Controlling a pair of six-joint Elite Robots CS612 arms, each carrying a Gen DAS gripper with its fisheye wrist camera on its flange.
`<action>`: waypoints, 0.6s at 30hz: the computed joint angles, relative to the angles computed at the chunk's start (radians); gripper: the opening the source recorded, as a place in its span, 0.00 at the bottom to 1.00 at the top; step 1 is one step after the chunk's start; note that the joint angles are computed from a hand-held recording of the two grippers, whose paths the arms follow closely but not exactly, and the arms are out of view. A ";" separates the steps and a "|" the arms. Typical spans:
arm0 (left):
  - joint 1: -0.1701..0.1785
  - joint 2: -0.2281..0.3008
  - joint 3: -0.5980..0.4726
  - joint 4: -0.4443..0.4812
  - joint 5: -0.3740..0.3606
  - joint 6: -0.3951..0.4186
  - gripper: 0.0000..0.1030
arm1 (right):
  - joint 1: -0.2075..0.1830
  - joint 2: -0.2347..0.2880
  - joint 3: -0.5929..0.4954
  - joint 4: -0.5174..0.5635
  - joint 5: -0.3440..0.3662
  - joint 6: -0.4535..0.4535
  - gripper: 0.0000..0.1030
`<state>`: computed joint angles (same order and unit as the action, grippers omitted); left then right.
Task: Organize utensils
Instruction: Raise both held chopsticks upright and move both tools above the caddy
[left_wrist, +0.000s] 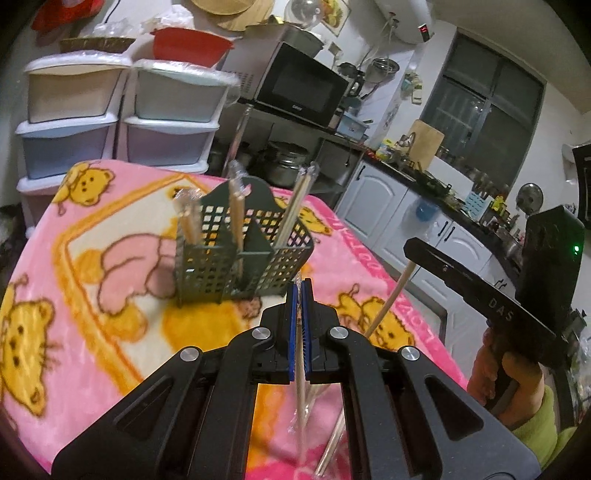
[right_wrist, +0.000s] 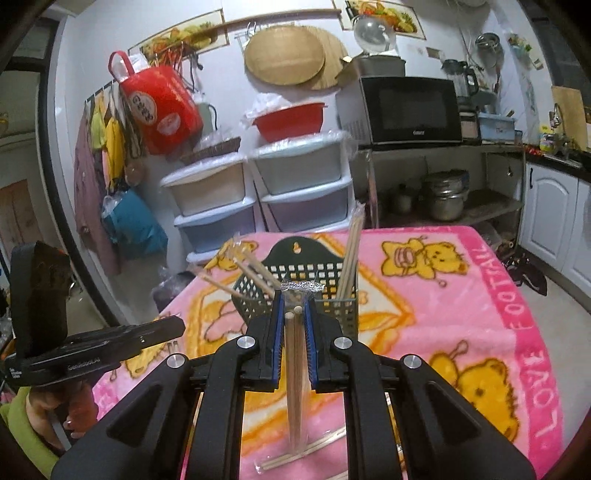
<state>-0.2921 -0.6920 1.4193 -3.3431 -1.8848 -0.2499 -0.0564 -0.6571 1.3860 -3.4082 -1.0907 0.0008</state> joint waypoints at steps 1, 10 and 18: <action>-0.002 0.000 -0.005 0.000 0.000 0.006 0.01 | -0.001 -0.002 0.003 -0.011 -0.002 0.002 0.10; -0.009 0.003 -0.035 -0.016 -0.007 0.021 0.01 | -0.009 -0.006 0.015 -0.077 -0.025 0.018 0.10; -0.014 0.010 -0.081 -0.045 -0.005 0.021 0.01 | -0.014 -0.007 0.019 -0.107 -0.039 0.034 0.10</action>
<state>-0.3065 -0.6823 1.3386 -3.3886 -1.8895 -0.2288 -0.0704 -0.6638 1.4050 -3.5149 -1.1301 0.0347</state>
